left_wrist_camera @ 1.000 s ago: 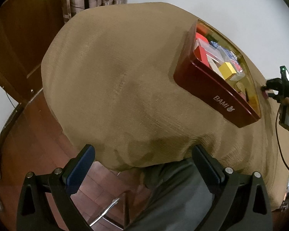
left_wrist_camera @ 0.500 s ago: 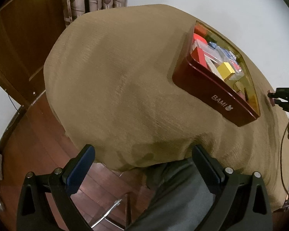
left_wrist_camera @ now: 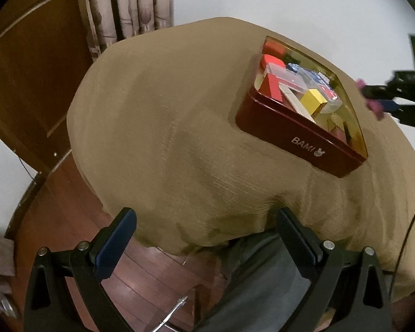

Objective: Organize rigid objects
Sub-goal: 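Lower the pink eraser into the gold tin and open the right tool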

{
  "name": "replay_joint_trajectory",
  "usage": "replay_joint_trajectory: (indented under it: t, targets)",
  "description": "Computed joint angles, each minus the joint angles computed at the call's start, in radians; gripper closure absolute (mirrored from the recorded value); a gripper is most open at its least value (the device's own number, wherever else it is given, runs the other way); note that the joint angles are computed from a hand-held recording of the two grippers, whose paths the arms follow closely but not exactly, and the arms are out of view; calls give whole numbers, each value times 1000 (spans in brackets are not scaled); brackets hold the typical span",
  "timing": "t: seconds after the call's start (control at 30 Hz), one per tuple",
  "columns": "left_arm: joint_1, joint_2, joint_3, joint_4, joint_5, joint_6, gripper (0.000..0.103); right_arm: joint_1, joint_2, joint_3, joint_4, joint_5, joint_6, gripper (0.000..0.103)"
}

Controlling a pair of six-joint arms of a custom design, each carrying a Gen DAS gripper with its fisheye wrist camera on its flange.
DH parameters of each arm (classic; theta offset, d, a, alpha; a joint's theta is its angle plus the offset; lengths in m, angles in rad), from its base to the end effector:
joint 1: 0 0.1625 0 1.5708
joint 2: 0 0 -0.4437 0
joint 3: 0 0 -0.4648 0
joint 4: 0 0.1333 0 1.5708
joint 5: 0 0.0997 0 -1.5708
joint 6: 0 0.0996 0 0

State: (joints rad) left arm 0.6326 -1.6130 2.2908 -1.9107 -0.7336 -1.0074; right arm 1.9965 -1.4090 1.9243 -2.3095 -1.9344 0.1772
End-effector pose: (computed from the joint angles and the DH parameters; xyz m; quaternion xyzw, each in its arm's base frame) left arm -0.2124 -0.4127 0.2184 0.0372 0.9025 -0.2447 0.3526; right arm 0.3343 -0.5004 0.3027 0.1011 -0.9724 0.1580 0.1390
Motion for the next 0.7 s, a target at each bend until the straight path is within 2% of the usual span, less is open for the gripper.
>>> replay_joint_trajectory:
  t: [0.1, 0.23, 0.37, 0.5, 0.57, 0.6, 0.67, 0.7]
  targets:
    - [5, -4, -1, 0, -8, -6, 4, 31, 41, 0, 33, 1, -3, 73]
    - [10, -13, 4, -19, -11, -9, 4, 55, 99, -21, 80, -34, -39, 73]
    - [7, 0, 0, -20, -17, -9, 4, 65, 143, -42, 142, -94, -32, 73]
    - [10, 4, -2, -19, -26, 2, 4, 83, 187, -56, 133, -179, -12, 73]
    - [12, 3, -2, -20, -28, 1, 4, 78, 190, -57, 145, -177, 3, 73]
    - [13, 1, -1, -22, -29, 1, 4, 86, 199, -58, 143, -193, -14, 73]
    - [15, 0, 0, -28, -31, -3, 4, 89, 212, -57, 135, -165, -21, 73]
    - [15, -2, 1, -29, -33, 0, 4, 95, 219, -58, 127, -178, -30, 73]
